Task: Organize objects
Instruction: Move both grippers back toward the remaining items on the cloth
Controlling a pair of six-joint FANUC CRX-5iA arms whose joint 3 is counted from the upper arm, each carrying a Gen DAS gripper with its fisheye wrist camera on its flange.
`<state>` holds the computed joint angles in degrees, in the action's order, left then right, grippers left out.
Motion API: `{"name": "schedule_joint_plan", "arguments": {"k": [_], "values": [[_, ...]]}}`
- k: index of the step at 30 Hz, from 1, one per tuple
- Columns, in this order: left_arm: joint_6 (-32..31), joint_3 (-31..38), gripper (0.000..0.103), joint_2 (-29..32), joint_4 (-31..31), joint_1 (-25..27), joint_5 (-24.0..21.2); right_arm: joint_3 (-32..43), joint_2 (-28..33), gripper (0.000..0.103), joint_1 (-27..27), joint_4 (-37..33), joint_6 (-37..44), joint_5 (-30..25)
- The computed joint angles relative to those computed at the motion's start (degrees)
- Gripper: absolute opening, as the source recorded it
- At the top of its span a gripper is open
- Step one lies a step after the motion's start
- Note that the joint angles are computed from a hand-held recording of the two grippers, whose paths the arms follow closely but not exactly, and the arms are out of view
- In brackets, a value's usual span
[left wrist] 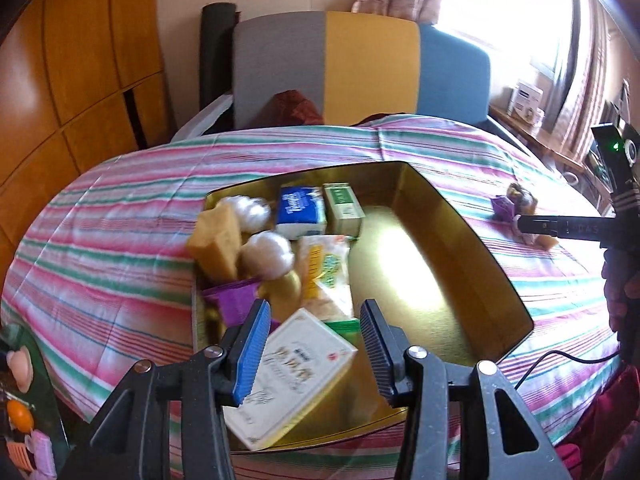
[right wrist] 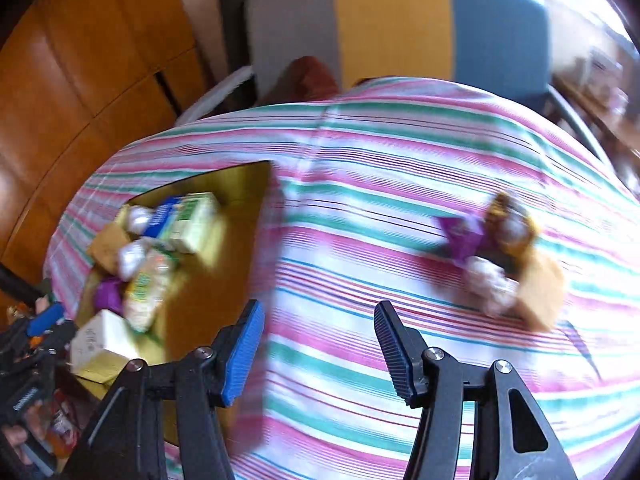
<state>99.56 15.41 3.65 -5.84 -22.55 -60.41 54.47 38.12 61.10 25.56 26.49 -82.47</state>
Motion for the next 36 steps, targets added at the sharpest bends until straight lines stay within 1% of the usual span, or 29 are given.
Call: {"name": "schedule_joint_plan", "arguments": {"k": [3, 9, 12, 13, 15, 18, 21, 25, 31, 36], "values": [[-0.50, 1.75, 0.047, 1.20, -0.58, -1.28, -0.65, -9.58, -5.34, 0.059, -0.43, 1.81, -3.89, 1.17], [-1.54, 5.20, 0.047, 3.92, -1.18, -3.78, -2.12, -23.71, -13.14, 0.063, -1.48, 6.62, -11.66, 2.07], [-2.02, 7.37, 0.047, 5.61, -1.60, -5.13, -3.13, -32.68, -18.17, 0.063, -2.12, 9.04, -19.63, 4.92], [-2.27, 8.07, 0.047, 6.18, -1.61, -5.57, -3.35, -34.55, -19.28, 0.063, -2.33, 9.07, -21.99, 5.14], [-2.61, 9.42, 0.047, 7.30, -1.62, -6.38, -3.65, -34.60, -19.61, 0.063, -2.96, 7.95, -24.88, 3.09], [-3.08, 11.63, 0.047, 9.27, -1.29, -7.49, -4.26, -36.84, -21.09, 0.066, -3.31, 8.68, -28.42, 3.51], [-3.94, 13.64, 0.047, 11.15, -0.92, -8.59, -4.77, -37.23, -21.56, 0.068, -3.73, 7.49, -29.91, 2.95], [-5.13, 16.61, 0.047, 13.65, -0.40, -9.94, -5.51, -38.61, -22.47, 0.072, -3.80, 7.72, -32.15, 3.15], [-6.80, 21.27, 0.047, 17.34, 0.31, -11.56, -6.73, -38.82, -22.68, 0.073, -3.80, 7.76, -32.88, 3.29], [-7.94, 25.89, 0.047, 21.24, 2.58, -12.18, -8.75, -39.28, -22.96, 0.075, -3.78, 8.18, -33.45, 3.46]]}}
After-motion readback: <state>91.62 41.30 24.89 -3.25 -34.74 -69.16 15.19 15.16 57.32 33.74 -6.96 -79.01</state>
